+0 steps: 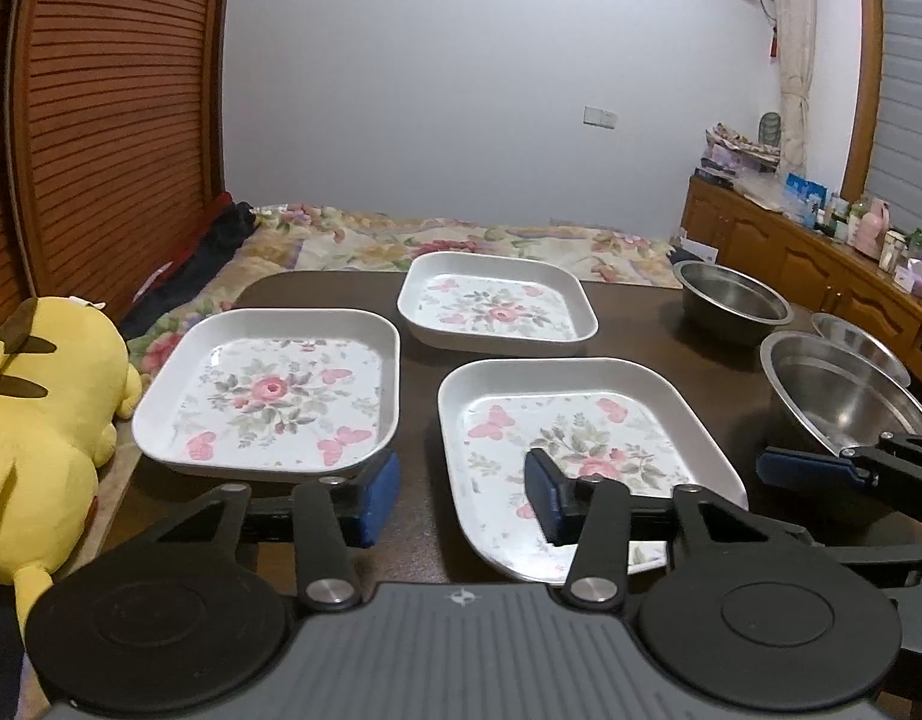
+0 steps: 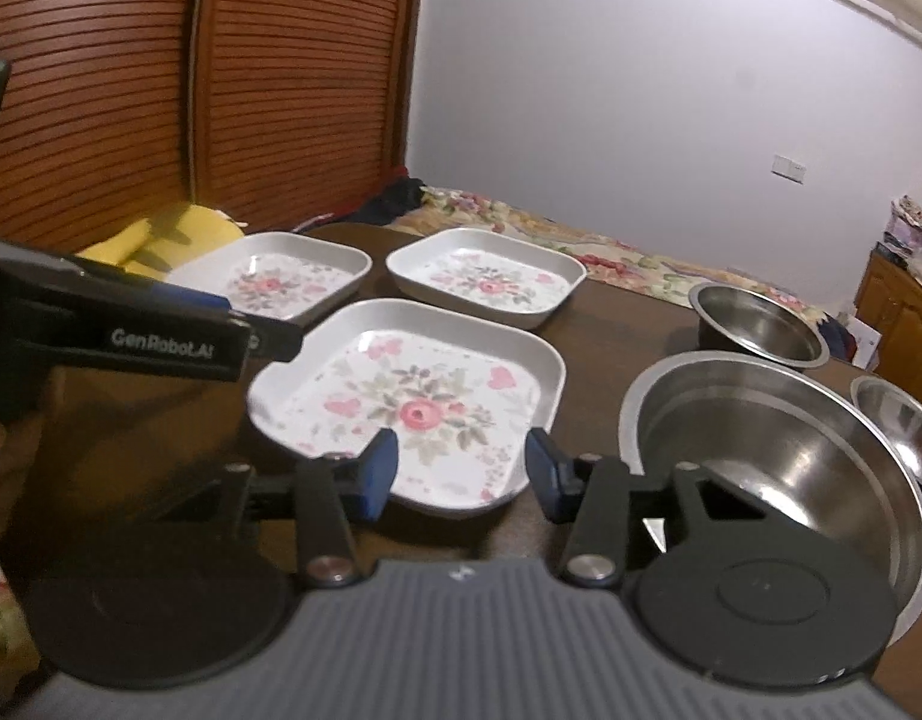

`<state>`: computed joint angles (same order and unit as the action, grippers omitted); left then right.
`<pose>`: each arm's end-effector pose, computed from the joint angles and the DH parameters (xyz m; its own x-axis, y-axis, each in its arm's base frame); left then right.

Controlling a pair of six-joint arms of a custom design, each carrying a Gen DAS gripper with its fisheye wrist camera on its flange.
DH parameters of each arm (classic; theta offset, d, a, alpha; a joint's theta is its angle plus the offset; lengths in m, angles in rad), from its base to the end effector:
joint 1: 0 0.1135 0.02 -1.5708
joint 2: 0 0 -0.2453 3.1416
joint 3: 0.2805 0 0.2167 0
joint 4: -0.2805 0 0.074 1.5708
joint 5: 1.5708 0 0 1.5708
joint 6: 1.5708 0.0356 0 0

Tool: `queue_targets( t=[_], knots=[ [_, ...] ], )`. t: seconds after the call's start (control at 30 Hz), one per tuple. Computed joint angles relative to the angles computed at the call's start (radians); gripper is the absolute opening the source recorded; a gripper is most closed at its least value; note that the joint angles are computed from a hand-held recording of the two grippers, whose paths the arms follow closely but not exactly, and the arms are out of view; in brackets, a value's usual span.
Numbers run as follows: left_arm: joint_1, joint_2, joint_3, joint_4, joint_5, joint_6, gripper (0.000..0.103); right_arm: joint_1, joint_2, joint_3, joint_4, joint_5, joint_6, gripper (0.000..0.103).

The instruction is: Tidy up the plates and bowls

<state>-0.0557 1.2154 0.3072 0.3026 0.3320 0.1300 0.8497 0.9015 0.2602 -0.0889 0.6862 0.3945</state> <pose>0.1976 -0.0226 0.1549 -0.5221 0.1519 -0.8393 0.3912 0.9171 -0.0774 0.1135 0.0949 0.1616 -0.5101 -0.1299 -0.8502 -0.0795 0.9914 -0.1038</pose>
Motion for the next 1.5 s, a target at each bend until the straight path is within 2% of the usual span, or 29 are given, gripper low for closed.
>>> queue_targets(
  t=[0.33,0.47,0.63,0.7,0.9,1.0,1.1,1.27,1.5],
  knots=[
    [-0.055,0.080,0.028,0.025,-0.049,0.012,0.030,-0.028,0.067,-0.003,0.066,-0.001,0.017,0.048],
    [-0.065,0.113,0.036,0.035,-0.075,0.015,0.029,-0.029,0.105,0.012,0.074,0.013,0.023,0.048],
    [-0.054,0.139,0.036,0.049,-0.073,0.023,0.029,0.007,0.193,0.022,0.107,0.106,0.027,0.048],
    [-0.054,0.145,0.036,0.052,-0.074,0.023,0.029,0.005,0.220,0.021,0.136,0.109,0.011,0.048],
    [-0.051,0.176,0.042,0.062,-0.067,0.028,0.019,-0.031,0.298,0.055,0.174,0.101,-0.010,0.050],
    [-0.047,0.185,0.048,0.063,-0.065,0.025,0.019,-0.082,0.318,0.092,0.164,0.051,-0.023,0.050],
    [-0.049,0.178,0.053,0.049,-0.067,0.027,0.019,-0.172,0.297,0.143,0.113,-0.066,-0.046,0.050],
    [-0.041,0.177,0.062,0.036,-0.057,0.038,0.019,-0.291,0.297,0.232,0.027,-0.197,-0.091,0.048],
    [-0.035,0.179,0.070,0.025,-0.048,0.041,0.017,-0.373,0.336,0.315,-0.050,-0.291,-0.157,0.038]
  ],
)
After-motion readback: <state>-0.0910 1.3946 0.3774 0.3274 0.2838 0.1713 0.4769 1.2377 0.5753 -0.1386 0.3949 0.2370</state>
